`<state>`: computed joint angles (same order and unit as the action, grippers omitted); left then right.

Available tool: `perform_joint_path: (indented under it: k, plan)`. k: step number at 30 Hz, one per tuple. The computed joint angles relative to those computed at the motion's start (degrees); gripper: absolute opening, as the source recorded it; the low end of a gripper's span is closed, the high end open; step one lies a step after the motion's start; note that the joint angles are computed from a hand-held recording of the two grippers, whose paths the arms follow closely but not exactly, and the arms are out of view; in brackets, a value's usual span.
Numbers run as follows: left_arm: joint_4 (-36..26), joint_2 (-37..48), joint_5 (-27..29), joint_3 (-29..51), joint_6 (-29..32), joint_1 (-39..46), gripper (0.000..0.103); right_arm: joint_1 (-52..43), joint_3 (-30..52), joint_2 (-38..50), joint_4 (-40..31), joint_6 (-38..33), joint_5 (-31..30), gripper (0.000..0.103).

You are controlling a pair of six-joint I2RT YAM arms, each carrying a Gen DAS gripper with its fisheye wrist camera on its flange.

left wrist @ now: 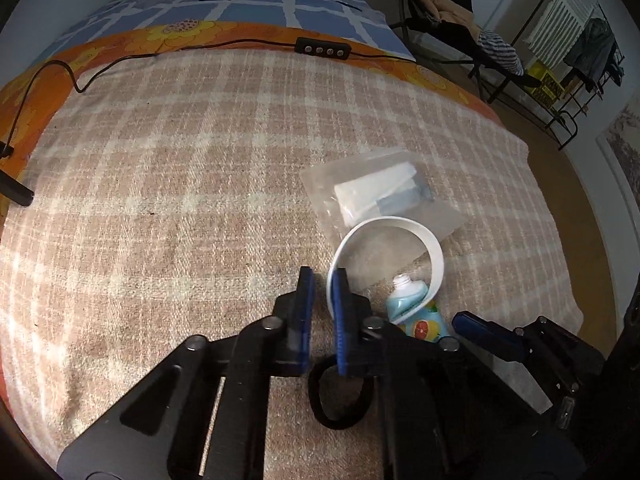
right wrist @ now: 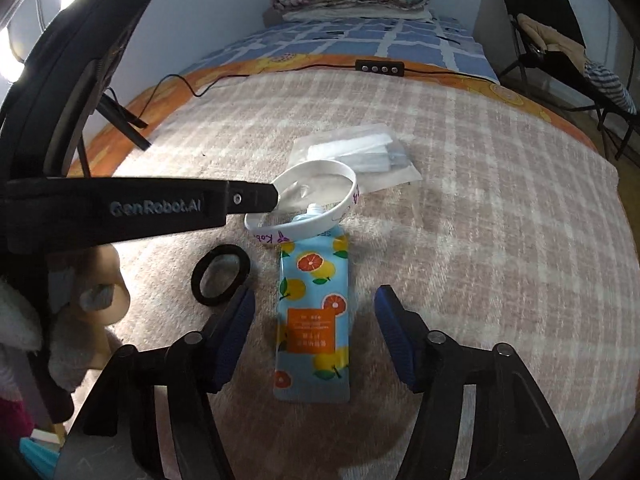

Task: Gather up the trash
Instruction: 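Grasp the white wristband with the left tool while the right tool grasps the juice pouch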

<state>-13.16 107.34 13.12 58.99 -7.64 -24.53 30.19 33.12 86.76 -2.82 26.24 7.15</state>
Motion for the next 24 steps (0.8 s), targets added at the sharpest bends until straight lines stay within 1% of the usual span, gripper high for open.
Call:
perform_joint_path:
  k: [3,5,10,15,18,20,22,23,24]
  plan:
    - [0.68,-0.45,-0.35,-0.61,-0.23,-0.09,0.003,0.04,0.65,0.86,0.02,-0.56,0.77,0.048]
    - [1.06,-0.87,-0.67,-0.87,-0.29,-0.15,0.002,-0.19,0.71,0.88,-0.06,-0.76,1.02,0.034]
    - [0.84,-3.56,-0.78,-1.82,-0.09,1.03,0.002,-0.69,-0.14,0.07,0.57,-1.21,-0.04,0.034]
    - [0.06,-7.14,-1.6,-2.91,0.44,2.1,0.0,0.45,-1.01,-2.13,-0.28,-0.68,1.17,0.034]
    - [-0.55,-8.84,-1.48,-3.48,0.7,2.83,0.0,1.52,-1.26,-4.12,-1.9,-0.58,2.89,0.034]
    - [-0.93,-9.26,-0.89,-3.75,1.23,3.22,0.0,1.74,-1.74,-5.59,-2.8,-0.48,3.09,0.034]
    - [-2.75,-8.32,0.5,-2.95,0.93,3.59,0.0,1.91,-2.24,-6.54,-3.52,-0.32,3.18,0.034]
    - [-3.6,-7.67,1.44,-2.45,0.05,3.91,0.001,2.01,-2.45,-6.85,-3.73,-0.29,3.18,0.034]
    - [-4.39,-6.8,2.98,-1.95,-0.71,4.29,0.005,2.15,-2.56,-7.07,-4.08,-0.29,3.26,0.034]
